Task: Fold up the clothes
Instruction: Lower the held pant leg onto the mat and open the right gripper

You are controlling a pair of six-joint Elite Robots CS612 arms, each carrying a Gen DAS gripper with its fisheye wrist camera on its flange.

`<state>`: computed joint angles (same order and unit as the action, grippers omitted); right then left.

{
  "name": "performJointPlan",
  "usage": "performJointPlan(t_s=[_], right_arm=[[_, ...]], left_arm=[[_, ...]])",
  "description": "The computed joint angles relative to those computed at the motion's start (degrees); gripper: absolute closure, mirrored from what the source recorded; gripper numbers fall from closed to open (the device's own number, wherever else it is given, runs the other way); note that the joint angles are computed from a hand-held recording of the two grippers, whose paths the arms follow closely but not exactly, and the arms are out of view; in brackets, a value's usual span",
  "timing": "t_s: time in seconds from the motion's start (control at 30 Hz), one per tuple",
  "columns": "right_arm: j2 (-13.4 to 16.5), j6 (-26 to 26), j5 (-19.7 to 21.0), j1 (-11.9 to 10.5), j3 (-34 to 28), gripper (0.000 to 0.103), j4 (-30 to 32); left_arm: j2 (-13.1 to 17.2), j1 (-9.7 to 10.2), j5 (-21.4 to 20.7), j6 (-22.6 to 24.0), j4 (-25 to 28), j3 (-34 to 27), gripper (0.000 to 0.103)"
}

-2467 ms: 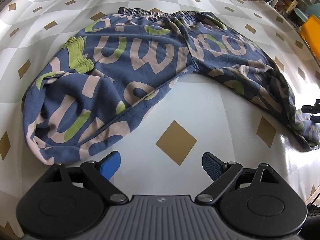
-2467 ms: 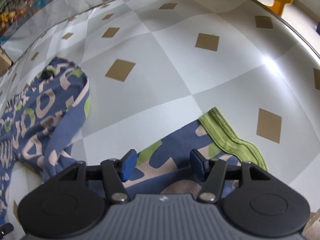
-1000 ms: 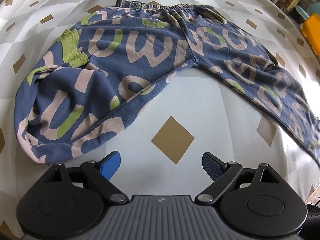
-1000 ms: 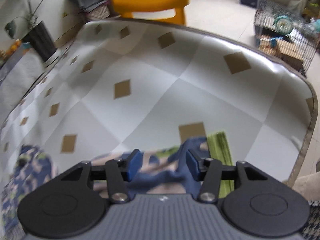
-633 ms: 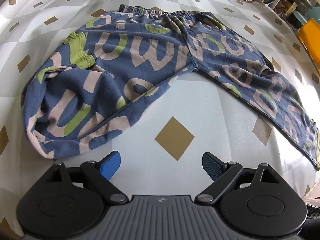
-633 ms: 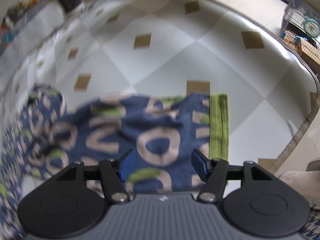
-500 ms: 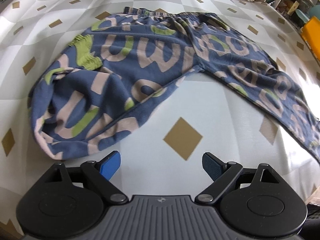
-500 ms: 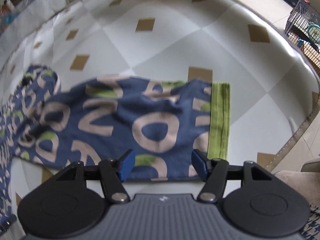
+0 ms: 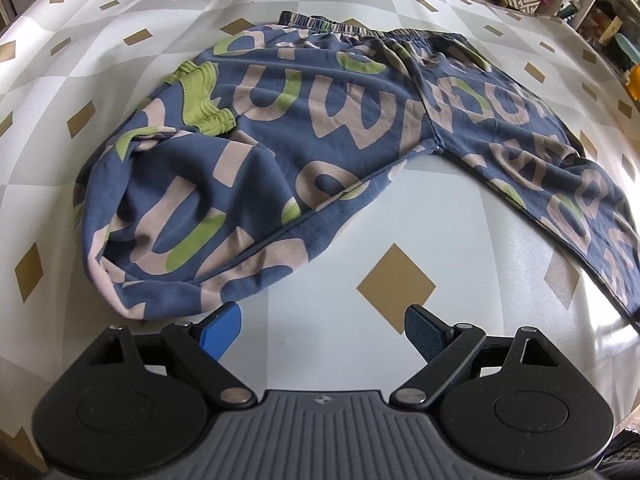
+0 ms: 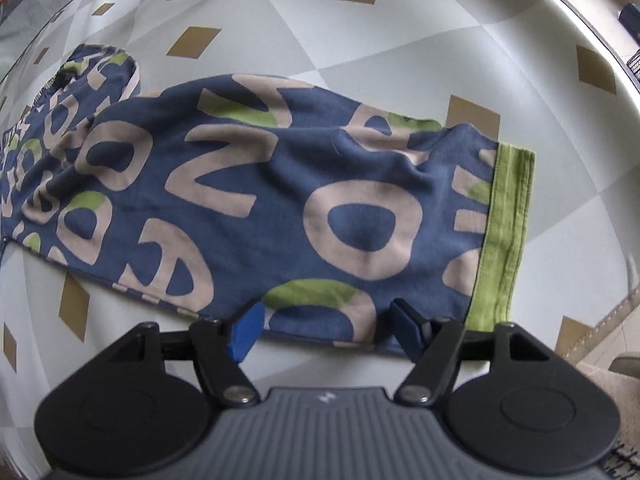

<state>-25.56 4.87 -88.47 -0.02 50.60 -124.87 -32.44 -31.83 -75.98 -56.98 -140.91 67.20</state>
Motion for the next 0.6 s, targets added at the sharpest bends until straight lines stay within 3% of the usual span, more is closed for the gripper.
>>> performJointPlan(t_s=[0.1, 0.17, 0.33, 0.43, 0.6], right_arm=[[-0.41, -0.70, -0.59, 0.14, 1.17, 0.034, -1.84], [-0.79, -1.44, -0.66, 0.22, 2.00, 0.040, -2.87], [-2.15, -4.31, -1.12, 0.79, 3.94, 0.073, -3.66], [-3.20, -6.30, -1.39, 1.53, 5.73, 0.079, -3.81], [-5.34, -6.76, -0.63, 2.86, 10.58, 0.081, -7.92]], left_arm=[[0.13, -0.02, -0.09, 0.31, 0.15, -0.24, 0.014], [0.17, 0.00, -0.08, 0.27, 0.11, -0.31, 0.014], [0.19, -0.02, 0.18, 0.24, 0.67, -0.41, 0.014], [0.04, -0.09, 0.53, 0.44, 0.92, -0.13, 0.014], [-0.12, -0.52, 0.84, 3.18, 2.68, -0.01, 0.014]])
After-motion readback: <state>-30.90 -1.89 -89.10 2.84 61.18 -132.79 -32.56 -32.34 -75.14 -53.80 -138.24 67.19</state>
